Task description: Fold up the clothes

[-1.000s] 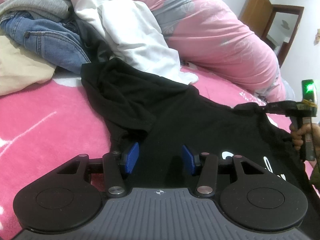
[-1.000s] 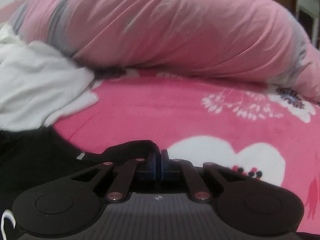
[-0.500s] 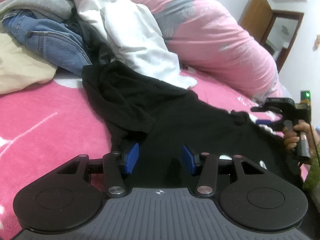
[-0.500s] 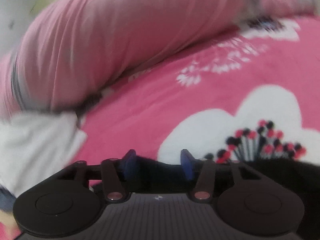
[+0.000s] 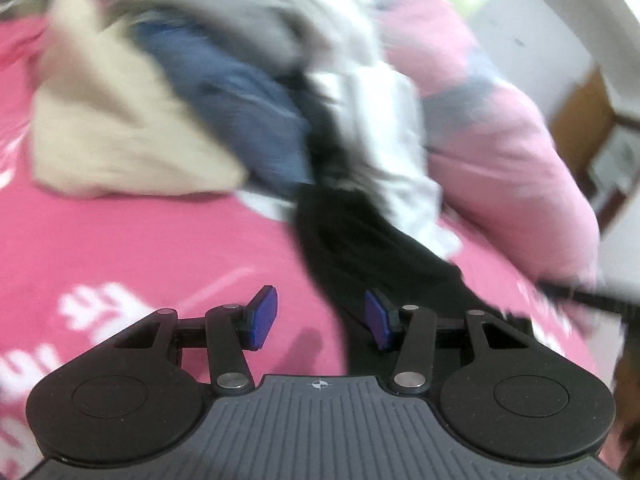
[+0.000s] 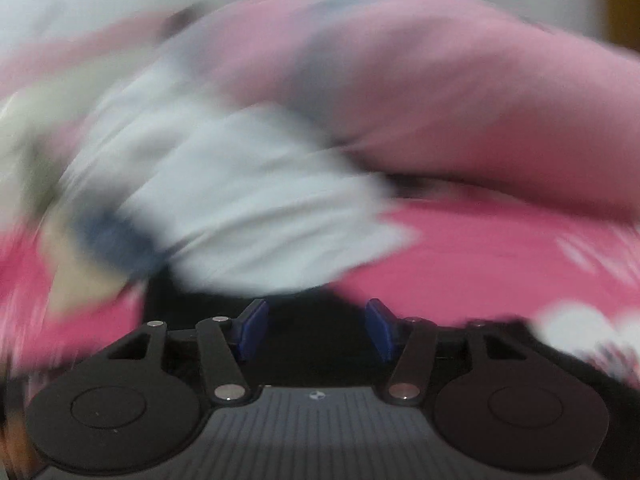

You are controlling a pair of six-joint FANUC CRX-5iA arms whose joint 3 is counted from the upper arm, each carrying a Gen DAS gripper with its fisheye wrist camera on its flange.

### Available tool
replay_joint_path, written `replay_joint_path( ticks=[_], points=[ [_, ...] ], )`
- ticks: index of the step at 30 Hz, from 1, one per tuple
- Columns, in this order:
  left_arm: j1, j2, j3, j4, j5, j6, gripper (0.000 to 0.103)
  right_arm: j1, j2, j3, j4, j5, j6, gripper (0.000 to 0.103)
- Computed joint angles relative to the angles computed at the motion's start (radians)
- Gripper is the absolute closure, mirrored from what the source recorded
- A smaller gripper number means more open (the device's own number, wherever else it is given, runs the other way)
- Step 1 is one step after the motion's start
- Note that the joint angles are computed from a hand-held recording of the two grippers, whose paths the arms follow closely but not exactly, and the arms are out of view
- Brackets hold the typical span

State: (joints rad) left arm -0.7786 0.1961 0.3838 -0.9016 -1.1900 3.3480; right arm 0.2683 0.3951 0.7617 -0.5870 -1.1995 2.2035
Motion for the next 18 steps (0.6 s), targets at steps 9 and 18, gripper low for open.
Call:
replay_joint_path(
  ticks=[9,18],
  points=[
    [0.037,-0.068,-0.088,0.044,0.057,0.078,0.055,0.255,-0.174,-0.376,0.128,0.266,0.537,0.057],
    [0.055,-0.085,-0.120,0.126,0.196,-0.187,0.055,0.246,-0.028,-0.120,0.162,0.085,0.163,0.102]
  ],
)
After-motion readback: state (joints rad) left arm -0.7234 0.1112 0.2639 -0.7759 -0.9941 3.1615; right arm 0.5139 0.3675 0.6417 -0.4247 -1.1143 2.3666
